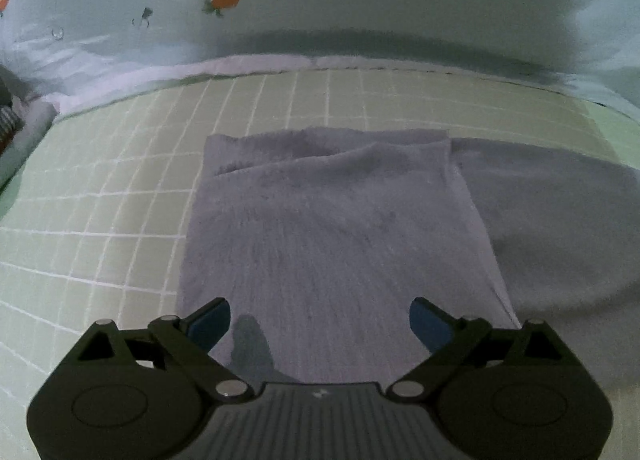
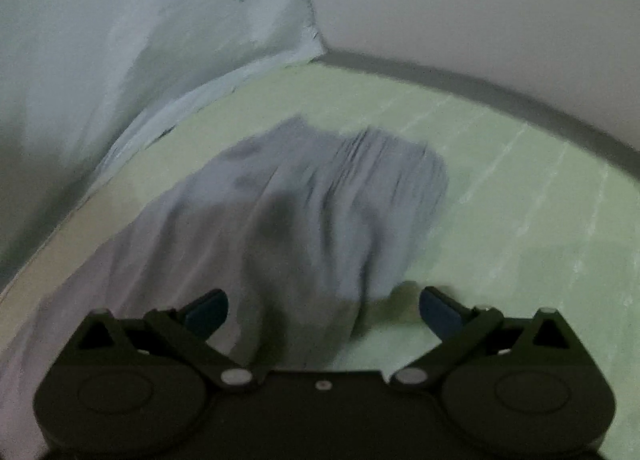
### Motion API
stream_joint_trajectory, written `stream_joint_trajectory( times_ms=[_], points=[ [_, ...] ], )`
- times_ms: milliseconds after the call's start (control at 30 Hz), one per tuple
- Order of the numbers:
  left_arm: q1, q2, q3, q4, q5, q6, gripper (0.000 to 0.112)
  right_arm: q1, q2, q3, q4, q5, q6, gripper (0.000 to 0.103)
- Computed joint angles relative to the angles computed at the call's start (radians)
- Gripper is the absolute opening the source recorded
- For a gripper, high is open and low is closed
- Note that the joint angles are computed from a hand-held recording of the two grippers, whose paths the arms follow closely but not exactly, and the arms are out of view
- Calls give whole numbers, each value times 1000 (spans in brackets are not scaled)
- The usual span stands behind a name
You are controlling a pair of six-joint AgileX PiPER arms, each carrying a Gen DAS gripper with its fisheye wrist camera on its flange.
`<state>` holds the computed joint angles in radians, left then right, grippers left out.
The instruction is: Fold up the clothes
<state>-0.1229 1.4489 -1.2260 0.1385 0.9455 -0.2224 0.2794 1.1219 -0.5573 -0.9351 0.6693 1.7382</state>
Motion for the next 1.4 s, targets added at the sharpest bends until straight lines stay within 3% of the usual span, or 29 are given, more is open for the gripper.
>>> stream_joint_trajectory(
  times_ms=[133, 300, 367, 400, 467, 567, 633, 767, 900, 1100, 1200, 1267, 1333, 1400],
  points=[
    [-1, 89, -51, 15, 33, 10, 99, -236, 73, -20, -32, -199, -110, 103],
    [24, 104, -51, -26, 26, 11, 103, -252, 178, -81, -125, -191, -92, 103],
    [30, 103, -46, -37, 19, 19, 103, -225, 199, -104, -116, -164, -189, 90],
    [29, 103, -45, -36, 19, 18, 103, -211, 201, -106, -137, -162, -207, 72],
    [27, 108, -51, -33, 23, 13, 103, -229, 180, -99, -111, -237, -262, 49],
    [22, 116, -64, -28, 36, -2, 103, -195, 152, -98, -91, -243, -250, 43],
    [23, 130, -87, -29, 58, -5, 103, -111, 125, -97, -140, -180, -208, 40],
    [34, 159, -135, -47, 103, 22, 103, 117, 77, -146, -170, -49, -169, 40],
    [37, 182, -179, -51, 155, 31, 103, 397, 127, -257, -233, 114, -117, 40],
    [44, 160, -176, -54, 195, 62, 103, 656, 330, -456, -262, 164, -132, 41],
    [55, 125, -135, -62, 186, 101, 103, 701, 454, -547, -77, 141, -271, 47],
    [65, 102, -104, -71, 176, 135, 103, 723, 531, -609, 49, 173, -369, 56],
    [77, 85, -81, -84, 163, 163, 103, 774, 554, -642, 62, 237, -356, 68],
    [86, 76, -67, -92, 154, 178, 103, 790, 525, -643, 65, 247, -328, 75]
  ],
)
